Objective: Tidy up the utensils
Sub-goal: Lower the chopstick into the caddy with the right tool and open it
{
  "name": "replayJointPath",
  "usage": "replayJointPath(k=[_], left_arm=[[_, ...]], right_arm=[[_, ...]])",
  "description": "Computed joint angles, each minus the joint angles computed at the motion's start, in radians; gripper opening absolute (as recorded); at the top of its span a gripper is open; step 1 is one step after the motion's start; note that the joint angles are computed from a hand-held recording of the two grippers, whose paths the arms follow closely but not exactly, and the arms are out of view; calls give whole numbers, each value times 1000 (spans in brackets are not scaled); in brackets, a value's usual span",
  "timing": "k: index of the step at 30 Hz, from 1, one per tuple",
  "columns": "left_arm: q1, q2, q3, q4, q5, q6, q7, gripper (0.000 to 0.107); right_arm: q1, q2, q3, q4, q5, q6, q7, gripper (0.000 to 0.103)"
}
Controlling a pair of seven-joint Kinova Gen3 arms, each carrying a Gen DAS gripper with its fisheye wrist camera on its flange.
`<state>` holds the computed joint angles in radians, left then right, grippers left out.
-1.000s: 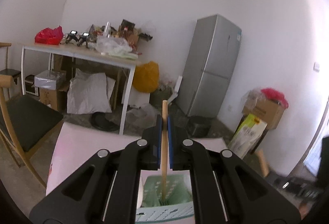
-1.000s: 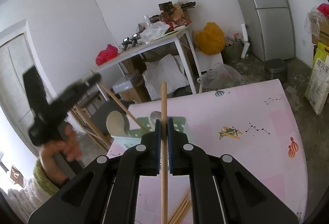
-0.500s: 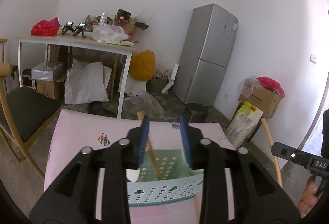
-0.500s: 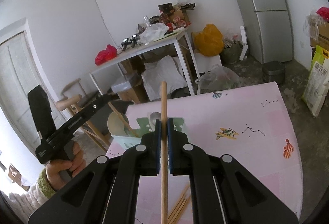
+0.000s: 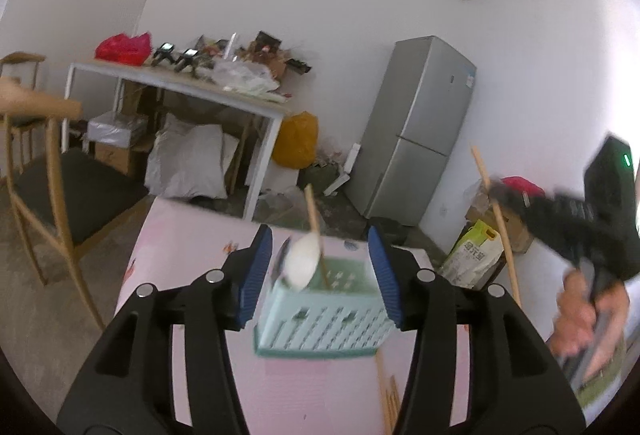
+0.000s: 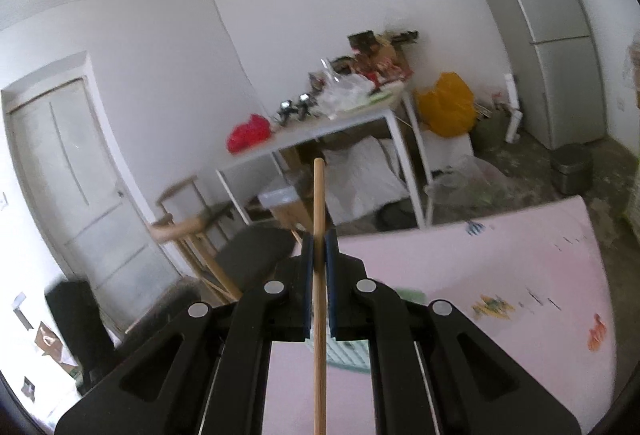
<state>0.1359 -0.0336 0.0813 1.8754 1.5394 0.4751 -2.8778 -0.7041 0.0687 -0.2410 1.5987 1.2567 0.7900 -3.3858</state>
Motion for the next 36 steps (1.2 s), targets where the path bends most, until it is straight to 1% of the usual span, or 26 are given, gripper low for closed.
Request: replayJointPath(k=[3,6,11,16,18,24,31,36], left_arm=[[-12,-13,-13,37,-38,2,34,47],[-25,-11,-25,65,-74,17,73,47],[-42,9,-32,83,-86,24,78,47],[-57,42,-29,73,-89,22,66,47],[-63,50,-28,74,-82,24,61,47],[-83,78,-26,65,-66,38,54,47],[-94,82,-25,72,-52,44,48,47],[-98,84,-27,76,-44,48,38,47]], right_arm=[[5,49,23,-49,53,-41,-6,6],[1,111,66,-106,116,-73,-42,6],[-20,201,139,-192,162,-71,-75,6],[-59,295,208,-285,161,-13,-47,6],[-80,328,233,-322,149,26,-17,6],[-133,404,297,-407,126,99,75,6],[-176,459,348,-468,104,151,146,6],[-192,471,366,-478,82,163,192,6]])
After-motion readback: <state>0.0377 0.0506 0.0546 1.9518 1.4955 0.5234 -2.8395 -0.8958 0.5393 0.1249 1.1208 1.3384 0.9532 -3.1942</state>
